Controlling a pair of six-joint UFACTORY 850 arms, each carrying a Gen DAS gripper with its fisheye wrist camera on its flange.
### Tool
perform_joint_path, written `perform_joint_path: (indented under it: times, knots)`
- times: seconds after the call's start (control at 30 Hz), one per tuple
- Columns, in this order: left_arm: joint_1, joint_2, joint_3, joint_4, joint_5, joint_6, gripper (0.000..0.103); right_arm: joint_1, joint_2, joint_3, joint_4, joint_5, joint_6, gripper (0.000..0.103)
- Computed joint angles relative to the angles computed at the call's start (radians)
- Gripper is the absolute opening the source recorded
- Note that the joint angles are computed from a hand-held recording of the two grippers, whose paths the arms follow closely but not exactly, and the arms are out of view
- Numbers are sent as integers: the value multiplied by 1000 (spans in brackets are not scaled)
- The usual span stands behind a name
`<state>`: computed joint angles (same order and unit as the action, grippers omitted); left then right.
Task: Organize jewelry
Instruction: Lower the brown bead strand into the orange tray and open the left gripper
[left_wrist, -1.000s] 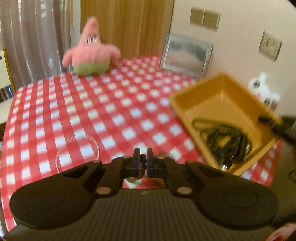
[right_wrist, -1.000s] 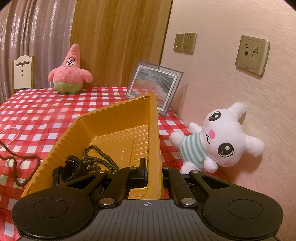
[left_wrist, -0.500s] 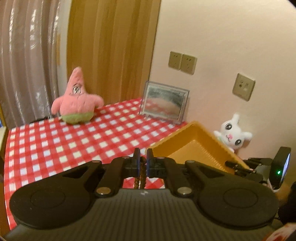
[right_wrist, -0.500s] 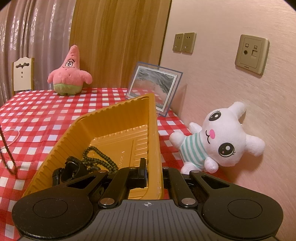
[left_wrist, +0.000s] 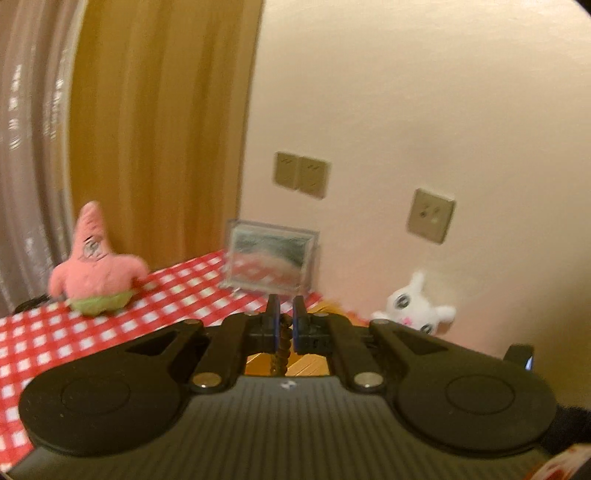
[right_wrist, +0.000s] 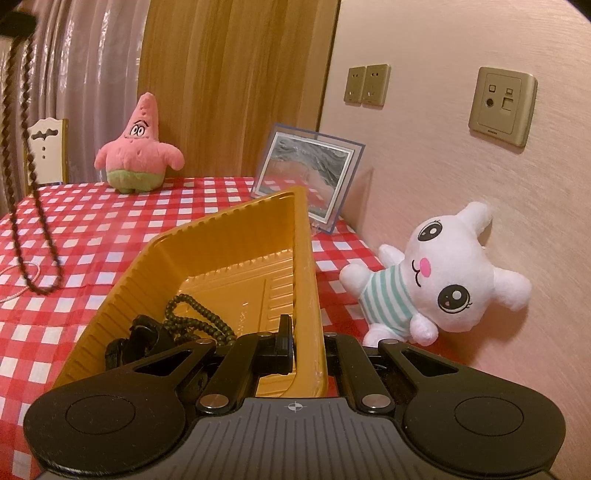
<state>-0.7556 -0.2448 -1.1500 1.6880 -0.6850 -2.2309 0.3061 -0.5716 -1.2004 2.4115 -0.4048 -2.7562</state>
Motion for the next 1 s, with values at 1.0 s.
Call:
perform_joint_path:
  times: [1.0]
  knots:
    - [106,-323,-220,209,456,-363,5,1,9,20,9,-12,5,4]
